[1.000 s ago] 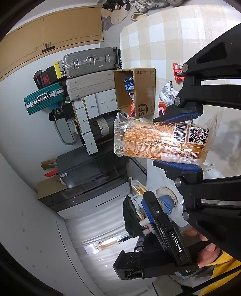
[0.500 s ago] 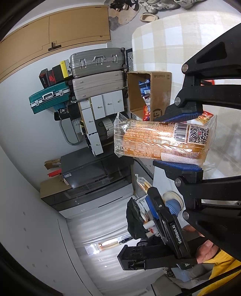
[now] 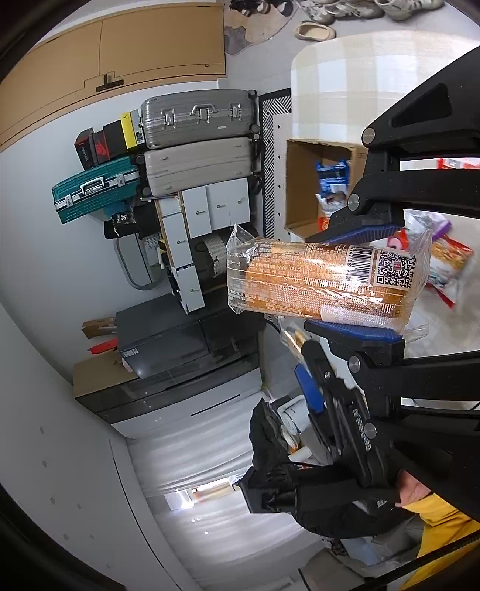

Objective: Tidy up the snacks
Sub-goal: 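Lift both held snacks and carry them over the box, then lower both snacks into the box and open both tools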

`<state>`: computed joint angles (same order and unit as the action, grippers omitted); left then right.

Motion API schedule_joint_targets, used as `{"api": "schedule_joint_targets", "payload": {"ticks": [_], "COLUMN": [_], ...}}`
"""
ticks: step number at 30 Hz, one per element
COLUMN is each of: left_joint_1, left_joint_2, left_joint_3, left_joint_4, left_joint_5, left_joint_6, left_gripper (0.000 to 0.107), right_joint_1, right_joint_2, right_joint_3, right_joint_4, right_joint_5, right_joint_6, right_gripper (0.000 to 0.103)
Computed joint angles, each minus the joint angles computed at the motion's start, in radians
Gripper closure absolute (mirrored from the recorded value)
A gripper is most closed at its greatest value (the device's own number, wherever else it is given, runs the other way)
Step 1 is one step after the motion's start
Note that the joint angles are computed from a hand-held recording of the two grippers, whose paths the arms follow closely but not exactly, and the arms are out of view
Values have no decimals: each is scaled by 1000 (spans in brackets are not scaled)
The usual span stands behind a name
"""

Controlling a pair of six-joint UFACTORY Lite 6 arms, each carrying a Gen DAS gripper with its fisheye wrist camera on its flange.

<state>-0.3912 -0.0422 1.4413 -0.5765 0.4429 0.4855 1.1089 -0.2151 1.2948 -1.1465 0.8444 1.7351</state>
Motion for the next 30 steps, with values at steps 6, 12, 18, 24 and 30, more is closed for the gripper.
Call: {"api": "schedule_joint_targets", "payload": {"ticks": [6,12,18,24,30], "left_joint_1": [-74,-143,-177,-204,-257], "left_joint_2": [55,145,244,319,412], "left_joint_3": [-3,-2,-17,-65,-35], "left_joint_4": [130,213,248,227,401], "left_joint_5": [-90,-148,-180,-227,-254], "left_joint_6": [-96,-161,-230,-246,-448], "left_gripper": [49,49,49,49,49], "right_joint_1": [-271,-514,-675,-765,-816], "right_joint_2": [70,183,339,481,604], "right_joint_3": [72,150,264,308,375], "right_joint_4": [221,552,889,1085,1211], "right_joint_5": [-210,-366,-410,-434,-448], "right_joint_6": [-262,-592,-949,-1140,-1263], "right_gripper": [66,66,66,66,66]}}
